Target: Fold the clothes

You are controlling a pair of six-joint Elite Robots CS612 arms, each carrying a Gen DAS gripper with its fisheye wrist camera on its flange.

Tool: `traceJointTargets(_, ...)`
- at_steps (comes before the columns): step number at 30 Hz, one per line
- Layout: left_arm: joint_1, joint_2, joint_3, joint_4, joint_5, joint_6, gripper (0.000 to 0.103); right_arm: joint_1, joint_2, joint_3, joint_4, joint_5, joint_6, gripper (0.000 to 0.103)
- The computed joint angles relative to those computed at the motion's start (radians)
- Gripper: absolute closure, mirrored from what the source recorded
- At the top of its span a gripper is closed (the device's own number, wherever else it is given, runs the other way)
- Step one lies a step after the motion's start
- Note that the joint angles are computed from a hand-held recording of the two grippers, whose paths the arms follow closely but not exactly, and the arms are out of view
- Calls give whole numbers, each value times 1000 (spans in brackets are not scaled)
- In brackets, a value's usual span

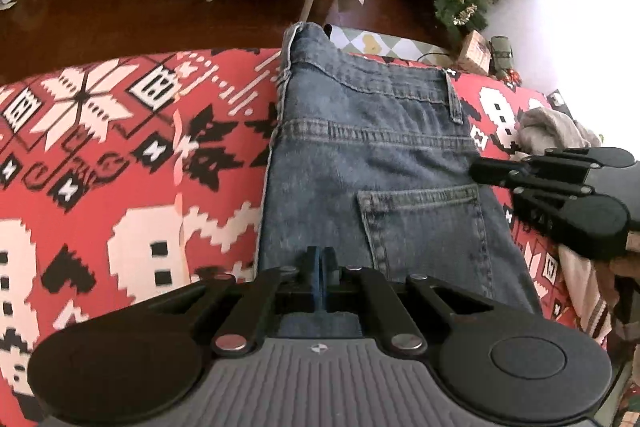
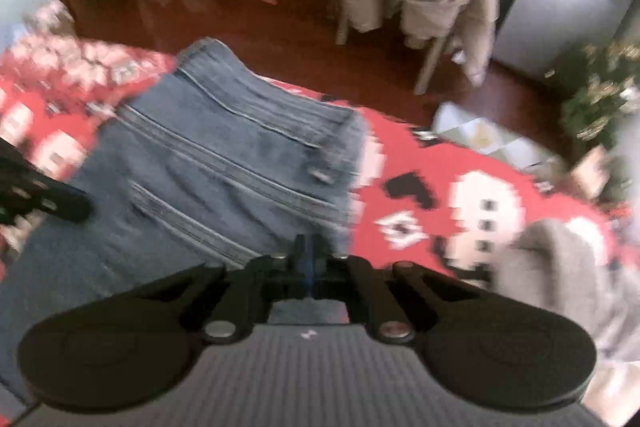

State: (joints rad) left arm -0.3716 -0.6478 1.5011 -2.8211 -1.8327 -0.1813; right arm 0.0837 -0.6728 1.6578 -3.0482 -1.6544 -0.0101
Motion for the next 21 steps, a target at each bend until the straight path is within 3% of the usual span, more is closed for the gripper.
traceJointTargets(2,1,-2,5,3,-8,-4,100,-11,-12,12,0,25,63,102)
traceJointTargets(4,1,-8,15,4,-22,-14,100,-21,-25,27,-19,70,107,94)
traceJointTargets(13,-15,-5,26,-38,-54,-38,100,17,-34,30,-15,198,83,93)
traceJointTargets(17,-21,-1,20,-21,-34,3,100,31,-26,35,5,173,96,95)
traceJointTargets(21,-16,-17,34,-8,-22,1,100,11,-42,77,-22,157,107,102)
